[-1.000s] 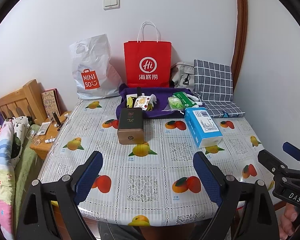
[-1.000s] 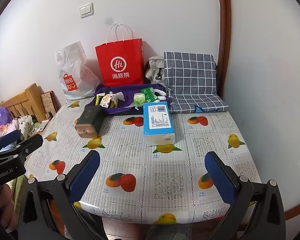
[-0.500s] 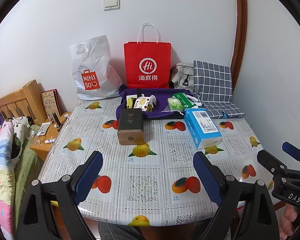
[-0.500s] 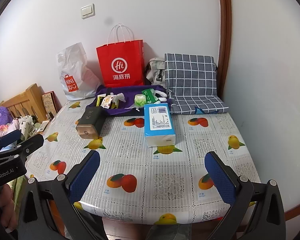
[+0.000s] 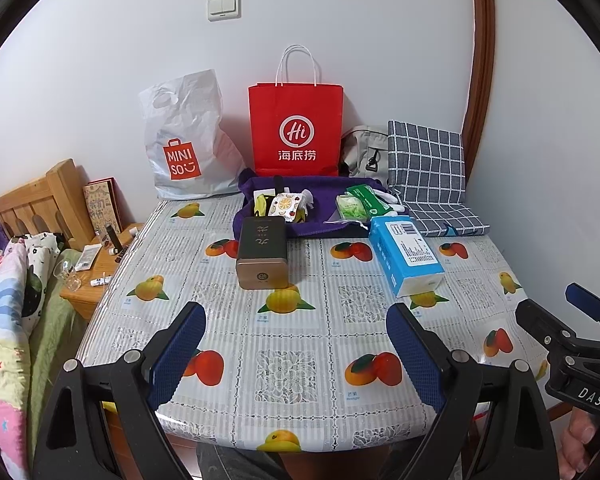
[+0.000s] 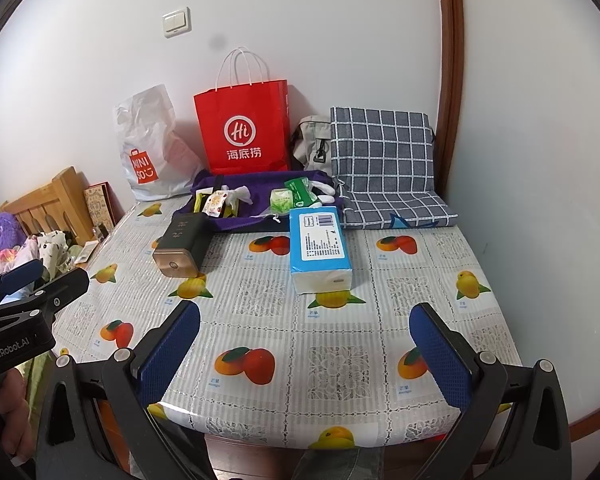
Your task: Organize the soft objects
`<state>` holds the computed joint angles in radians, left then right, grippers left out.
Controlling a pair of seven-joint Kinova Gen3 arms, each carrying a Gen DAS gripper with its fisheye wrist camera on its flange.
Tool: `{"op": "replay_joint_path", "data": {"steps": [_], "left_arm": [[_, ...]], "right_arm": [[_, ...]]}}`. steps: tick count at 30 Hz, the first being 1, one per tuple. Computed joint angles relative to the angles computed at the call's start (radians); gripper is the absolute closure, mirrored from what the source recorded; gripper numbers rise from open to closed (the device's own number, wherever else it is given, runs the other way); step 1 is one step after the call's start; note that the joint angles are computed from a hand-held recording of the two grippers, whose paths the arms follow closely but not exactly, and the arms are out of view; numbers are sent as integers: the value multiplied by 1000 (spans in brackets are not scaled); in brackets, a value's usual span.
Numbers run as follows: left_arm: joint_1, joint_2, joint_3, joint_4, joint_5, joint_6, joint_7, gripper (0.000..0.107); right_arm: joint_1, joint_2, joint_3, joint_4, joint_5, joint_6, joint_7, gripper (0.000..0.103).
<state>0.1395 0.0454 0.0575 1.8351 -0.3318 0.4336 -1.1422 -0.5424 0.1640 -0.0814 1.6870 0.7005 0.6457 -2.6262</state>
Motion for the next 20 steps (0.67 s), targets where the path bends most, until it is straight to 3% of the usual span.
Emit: {"op": "replay_joint_path", "data": {"steps": [20], "left_arm": [[-5, -10, 0, 3, -6, 3, 7, 16]], "right_arm": [[-4, -2, -3, 4, 12, 1, -13, 0]]}}
